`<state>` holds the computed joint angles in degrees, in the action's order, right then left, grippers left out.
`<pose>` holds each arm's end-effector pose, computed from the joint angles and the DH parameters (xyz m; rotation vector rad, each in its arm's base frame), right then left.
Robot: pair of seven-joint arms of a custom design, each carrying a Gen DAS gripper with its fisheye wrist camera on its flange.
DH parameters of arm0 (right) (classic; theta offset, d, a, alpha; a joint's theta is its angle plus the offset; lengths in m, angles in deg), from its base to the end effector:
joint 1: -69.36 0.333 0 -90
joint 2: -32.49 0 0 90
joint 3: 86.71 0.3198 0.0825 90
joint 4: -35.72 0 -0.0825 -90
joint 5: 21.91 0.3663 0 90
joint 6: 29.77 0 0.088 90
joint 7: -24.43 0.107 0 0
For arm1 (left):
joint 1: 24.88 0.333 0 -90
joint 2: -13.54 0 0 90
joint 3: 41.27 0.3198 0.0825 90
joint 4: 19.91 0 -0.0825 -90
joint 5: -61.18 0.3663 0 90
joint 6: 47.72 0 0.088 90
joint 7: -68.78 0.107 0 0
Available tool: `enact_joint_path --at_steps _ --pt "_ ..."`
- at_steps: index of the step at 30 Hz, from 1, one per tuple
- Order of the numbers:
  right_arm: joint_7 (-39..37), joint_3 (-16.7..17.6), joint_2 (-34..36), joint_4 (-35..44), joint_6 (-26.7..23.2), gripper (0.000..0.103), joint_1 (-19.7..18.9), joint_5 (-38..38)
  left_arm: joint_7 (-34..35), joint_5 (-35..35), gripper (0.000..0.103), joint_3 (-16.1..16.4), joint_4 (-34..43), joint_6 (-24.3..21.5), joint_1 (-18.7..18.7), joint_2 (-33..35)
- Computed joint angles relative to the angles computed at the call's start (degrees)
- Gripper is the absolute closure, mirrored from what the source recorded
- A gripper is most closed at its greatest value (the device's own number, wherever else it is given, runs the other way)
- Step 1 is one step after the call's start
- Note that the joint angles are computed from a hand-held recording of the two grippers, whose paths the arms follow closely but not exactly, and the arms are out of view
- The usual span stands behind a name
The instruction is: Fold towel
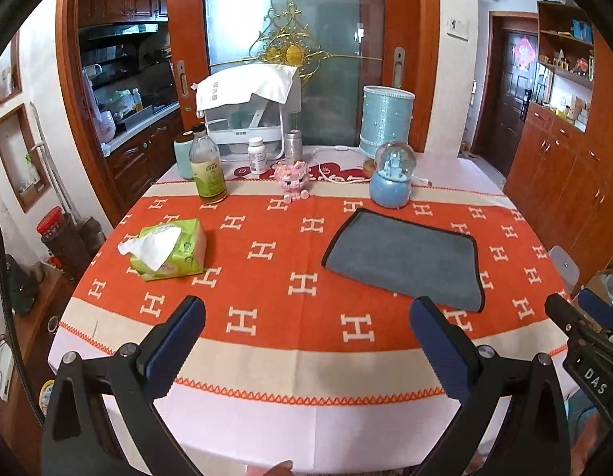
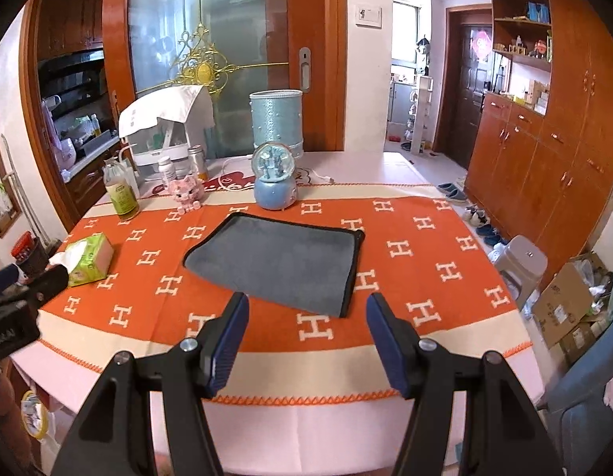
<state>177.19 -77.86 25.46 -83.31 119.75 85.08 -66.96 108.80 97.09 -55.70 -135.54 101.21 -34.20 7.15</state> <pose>0.4889 0.2443 0.5615 -1.6253 1.8015 -0.8153 0.5009 -0.2400 0.5851 -1.7375 1.7034 -0.7445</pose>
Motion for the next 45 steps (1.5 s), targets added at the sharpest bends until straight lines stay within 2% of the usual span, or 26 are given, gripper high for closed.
enact_joint_path --at_steps 5,16,30,45 --pt "-2.1 0.0 -0.2 -0.9 0.8 0.041 0.5 3.0 -0.5 -0.5 0.001 -0.3 -2.4 0.3 -0.1 -1.4" --pt "-2.1 0.5 -0.2 -1.3 -1.0 0.041 1.0 3.5 0.5 -4.8 0.001 -0.6 -3.7 0.2 -0.3 -2.2" --pt "-2.4 0.7 -0.1 -1.4 -1.9 0.041 1.6 2.9 -1.1 -2.8 0.001 -1.3 -2.7 -1.2 -0.8 -1.4" --pt "-2.6 0.6 -0.1 -1.4 -2.0 0.041 1.7 3.1 0.7 -3.5 0.001 -0.9 -2.3 -1.2 -1.7 -0.6"
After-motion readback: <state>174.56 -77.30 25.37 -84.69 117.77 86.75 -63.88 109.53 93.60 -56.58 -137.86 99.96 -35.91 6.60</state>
